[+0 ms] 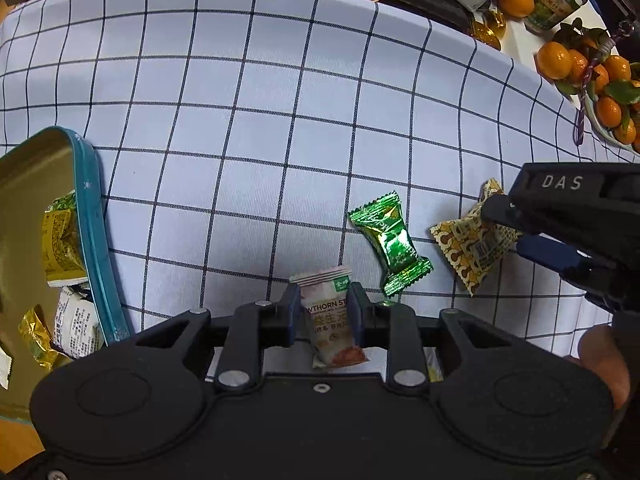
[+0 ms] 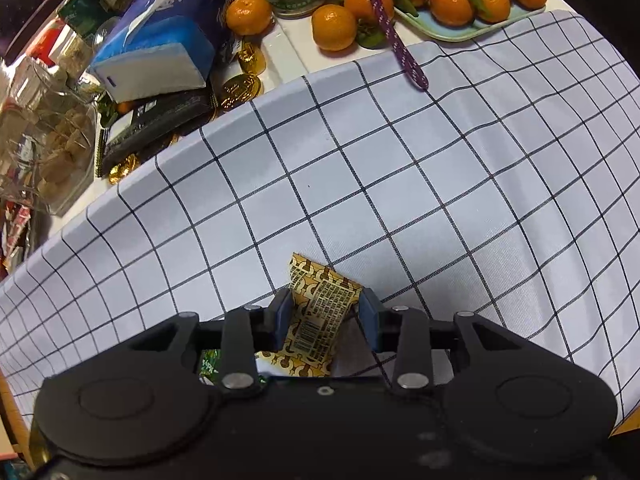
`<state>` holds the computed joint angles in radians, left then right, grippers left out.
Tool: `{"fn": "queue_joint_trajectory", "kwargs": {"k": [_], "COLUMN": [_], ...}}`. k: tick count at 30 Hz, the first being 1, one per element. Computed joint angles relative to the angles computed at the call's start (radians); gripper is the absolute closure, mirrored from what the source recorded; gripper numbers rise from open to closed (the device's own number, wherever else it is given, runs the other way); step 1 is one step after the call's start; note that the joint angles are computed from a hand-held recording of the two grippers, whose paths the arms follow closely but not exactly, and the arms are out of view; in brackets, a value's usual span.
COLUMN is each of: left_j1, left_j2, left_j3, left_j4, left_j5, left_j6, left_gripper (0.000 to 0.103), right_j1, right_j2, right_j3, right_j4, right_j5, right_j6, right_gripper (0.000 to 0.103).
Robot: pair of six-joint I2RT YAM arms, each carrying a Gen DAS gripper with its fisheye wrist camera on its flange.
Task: Organize snacks
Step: 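Close left tool on hawthorn packet while right tool grasps gold patterned packet, then lift hawthorn packet with left tool while right tool lifts gold patterned packet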
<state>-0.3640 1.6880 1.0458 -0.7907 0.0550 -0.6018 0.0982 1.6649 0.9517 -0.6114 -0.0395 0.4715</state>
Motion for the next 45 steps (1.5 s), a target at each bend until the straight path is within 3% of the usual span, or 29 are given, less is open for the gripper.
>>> {"fn": "queue_joint_trajectory", "kwargs": {"k": [5,18,27,35,45], "left_j1": [0.058,-0.031,-0.015,-0.036,-0.11], "left_j2": [-0.002,0.018,-0.005,-0.014,-0.04], "left_j3": [-0.013,0.014,-0.003,-0.012,-0.034], "left_j4": [-0.019,-0.031,-0.076,-0.083,-0.081], "left_j5": [0.079,0.0,0.027,-0.002,-0.045], "left_j6": [0.016,0.014,0.018,0.017,-0.016], "left_gripper": [0.063,0.063,0.063,0.063,0.063], "right_j1": [0.031,0.024,0.024,0.095,-0.083], "right_j2": [-0.006,0.008,0.056,0.011,-0.074], "right_j3": [-0.011,-0.023,0.013,-0.049,-0.116], "right_j4": [0.02,0.055,0.027,0.048,-0.05], "right_j5": [0.046,0.013,-0.011,0.094,0.093], "right_j6": [-0.016,0.028,-0.052,-0.135,-0.237], "right_gripper": [0.06,0.055,0.053,0.06,0.061]}}
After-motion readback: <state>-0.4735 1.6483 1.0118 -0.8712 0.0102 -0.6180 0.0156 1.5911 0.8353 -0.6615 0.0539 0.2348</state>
